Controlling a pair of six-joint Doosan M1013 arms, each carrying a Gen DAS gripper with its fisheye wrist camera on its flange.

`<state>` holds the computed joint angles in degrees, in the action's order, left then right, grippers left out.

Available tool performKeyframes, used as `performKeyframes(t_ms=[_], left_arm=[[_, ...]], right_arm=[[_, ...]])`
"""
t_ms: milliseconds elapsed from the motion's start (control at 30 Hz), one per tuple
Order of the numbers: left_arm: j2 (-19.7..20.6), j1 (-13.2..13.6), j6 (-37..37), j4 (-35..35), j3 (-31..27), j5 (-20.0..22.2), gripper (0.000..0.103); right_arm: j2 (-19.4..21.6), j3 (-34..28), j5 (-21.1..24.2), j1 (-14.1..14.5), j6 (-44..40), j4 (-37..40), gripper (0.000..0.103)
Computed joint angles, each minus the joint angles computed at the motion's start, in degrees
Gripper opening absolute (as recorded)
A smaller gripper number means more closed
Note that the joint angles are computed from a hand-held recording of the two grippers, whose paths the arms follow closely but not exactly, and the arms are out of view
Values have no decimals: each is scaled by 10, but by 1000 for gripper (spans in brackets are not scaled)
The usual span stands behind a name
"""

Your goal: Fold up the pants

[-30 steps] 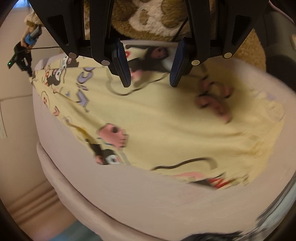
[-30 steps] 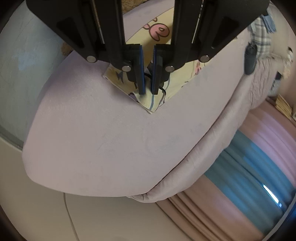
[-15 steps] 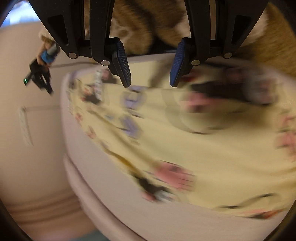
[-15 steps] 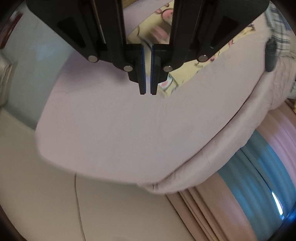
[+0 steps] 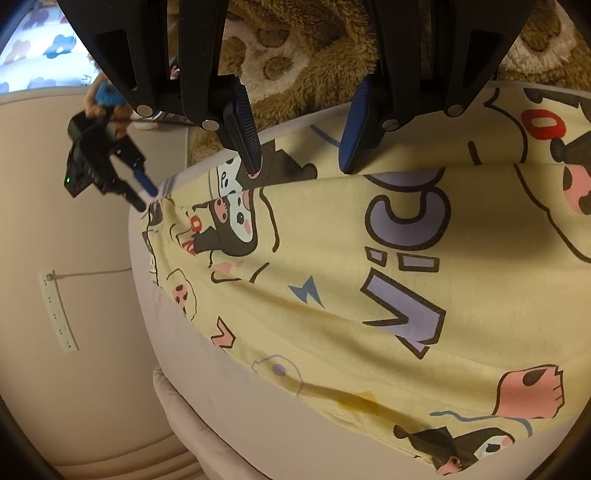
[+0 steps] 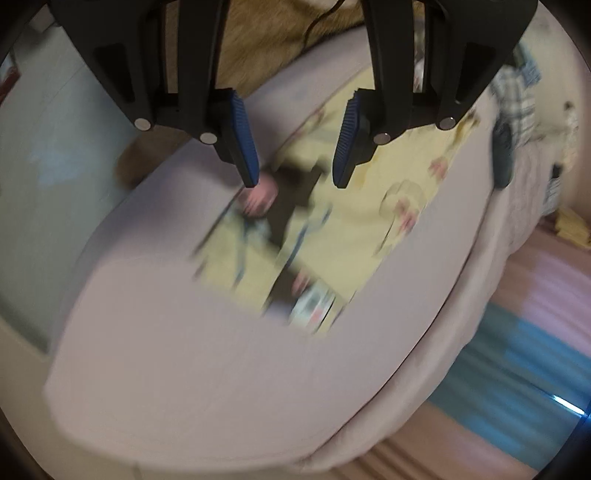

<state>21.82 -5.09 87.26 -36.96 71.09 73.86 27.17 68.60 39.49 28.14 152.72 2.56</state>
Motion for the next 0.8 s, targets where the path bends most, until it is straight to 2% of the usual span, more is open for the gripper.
performKeyframes(t_ms=[167, 267, 367, 633, 800], left_arm=[[0, 0, -3, 6, -2, -1, 42], [-1, 0, -4, 7, 0, -3, 42], [-3, 0, -3, 11, 0, -3, 42], [2, -16, 32, -2, -9, 13, 42], [10, -32, 59, -17, -23, 15, 42]], right_arm=[[10, -4, -30, 11, -89, 83, 42], [24, -28, -4, 13, -69, 50, 42], [36, -44, 0, 4, -62, 45, 42], [40, -42, -42, -8, -73, 69, 42], [36, -28, -69, -11, -111, 133, 42]])
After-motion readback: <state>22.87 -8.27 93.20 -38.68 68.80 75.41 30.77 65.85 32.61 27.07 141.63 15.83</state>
